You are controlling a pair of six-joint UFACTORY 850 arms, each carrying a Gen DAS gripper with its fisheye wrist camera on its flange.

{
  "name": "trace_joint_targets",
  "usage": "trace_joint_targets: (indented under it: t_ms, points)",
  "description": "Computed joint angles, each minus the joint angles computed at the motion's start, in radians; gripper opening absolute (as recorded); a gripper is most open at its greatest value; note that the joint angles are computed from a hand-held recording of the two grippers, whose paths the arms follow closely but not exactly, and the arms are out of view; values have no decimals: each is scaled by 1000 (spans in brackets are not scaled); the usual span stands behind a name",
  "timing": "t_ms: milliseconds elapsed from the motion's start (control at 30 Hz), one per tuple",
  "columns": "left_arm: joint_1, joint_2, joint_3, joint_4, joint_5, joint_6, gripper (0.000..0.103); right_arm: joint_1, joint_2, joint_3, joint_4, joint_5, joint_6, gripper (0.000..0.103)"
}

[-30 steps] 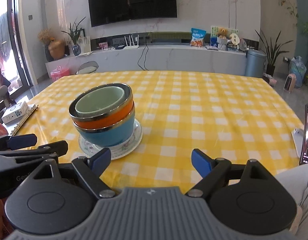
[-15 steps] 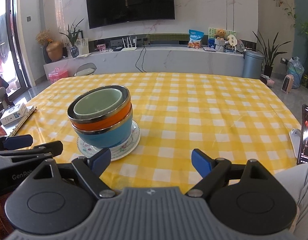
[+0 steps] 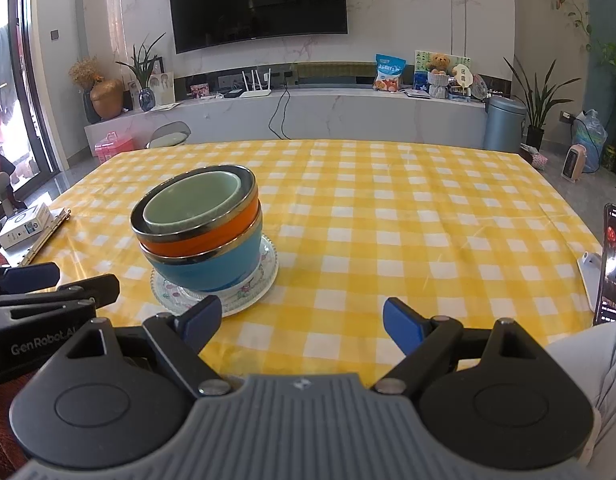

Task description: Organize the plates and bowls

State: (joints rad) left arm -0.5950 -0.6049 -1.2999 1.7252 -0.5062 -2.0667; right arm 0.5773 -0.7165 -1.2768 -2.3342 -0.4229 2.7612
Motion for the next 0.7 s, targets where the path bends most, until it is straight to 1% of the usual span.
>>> trace_joint_targets:
  t_ms: [700]
  points:
    - [-2,-1,-4,-13,-6,5,72,1,0,0,6,2,-4,86]
